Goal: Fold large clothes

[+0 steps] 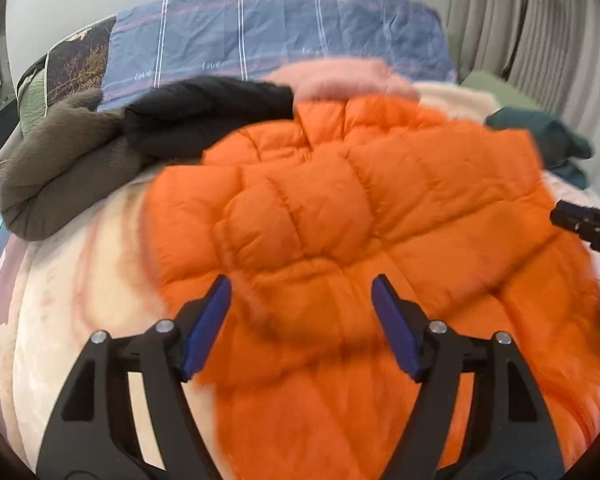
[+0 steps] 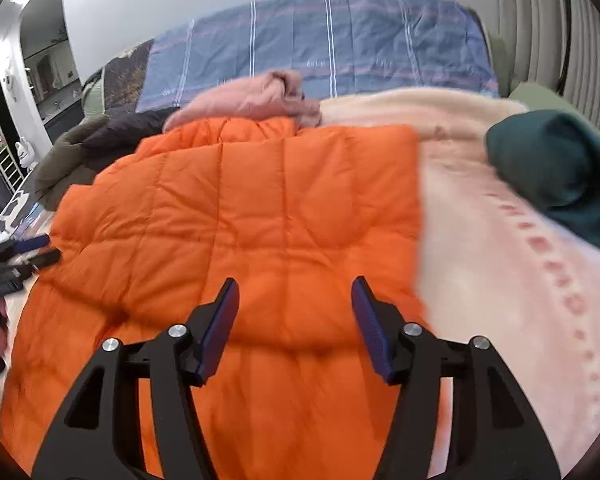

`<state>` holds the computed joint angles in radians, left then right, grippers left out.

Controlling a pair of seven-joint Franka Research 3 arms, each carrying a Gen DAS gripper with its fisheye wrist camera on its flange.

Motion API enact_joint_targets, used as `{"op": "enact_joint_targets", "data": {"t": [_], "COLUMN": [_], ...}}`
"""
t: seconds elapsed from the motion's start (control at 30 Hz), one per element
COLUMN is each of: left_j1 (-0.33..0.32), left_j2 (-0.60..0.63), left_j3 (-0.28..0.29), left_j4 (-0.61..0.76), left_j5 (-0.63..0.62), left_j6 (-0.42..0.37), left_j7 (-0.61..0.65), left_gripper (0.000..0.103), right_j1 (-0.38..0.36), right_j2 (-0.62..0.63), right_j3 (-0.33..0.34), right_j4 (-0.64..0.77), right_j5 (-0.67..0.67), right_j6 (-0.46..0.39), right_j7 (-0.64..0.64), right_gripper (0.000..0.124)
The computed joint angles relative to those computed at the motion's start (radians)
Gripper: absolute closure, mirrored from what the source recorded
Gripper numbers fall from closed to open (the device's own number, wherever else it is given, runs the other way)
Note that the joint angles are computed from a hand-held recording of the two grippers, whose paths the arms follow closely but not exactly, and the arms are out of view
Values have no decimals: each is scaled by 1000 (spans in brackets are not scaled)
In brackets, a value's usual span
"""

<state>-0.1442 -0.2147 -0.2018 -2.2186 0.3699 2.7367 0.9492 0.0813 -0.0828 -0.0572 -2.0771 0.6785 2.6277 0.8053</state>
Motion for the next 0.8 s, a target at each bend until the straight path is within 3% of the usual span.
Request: {"op": "enact_joint_targets", "data": {"t": [0.13, 0.2, 0.3, 0.33, 0.5, 0.63, 0.73, 0.8], "left_j1": [-70, -158, -341, -368, -342, -395, -411, -446], "left_j2": [-213, -296, -388, -409, -480, -552, -612, -654], "left_j3": [63, 134, 276, 290, 198, 216, 179, 184], "left_j4": [-206, -297, -413, -438, -518, -568, -607, -643], "left_j5": [-117, -245, -514, -543, -585, -639, -647, -676], "left_j6": [6, -29, -18, -20, -12, -12, -24, 6], "left_j7": [114, 205, 391, 408, 399, 398, 359, 328], "left_gripper": [22, 22, 22, 22, 21, 21, 22, 24], "right_j1": [-39, -72, -111, -120, -165, -191, -210, -228], "right_j2": [-116, -159, -208, -225, -297, -392, -447, -489], "right_j3": [-63, -108, -159, -179, -178, -192, -220, -251], "right_j4": [-106, -149, -199, -215, -292, -376, -417, -444], "right_j5": [42, 58, 84, 105, 103, 98, 106, 111], "right_j6": [-80, -181, -338, -397, -483, -519, -574, -635], "right_j7": [-60, -55, -78, -104, -140, -161, -169, -181], "right_gripper": [61, 61, 61, 61, 62, 62, 62, 62]}}
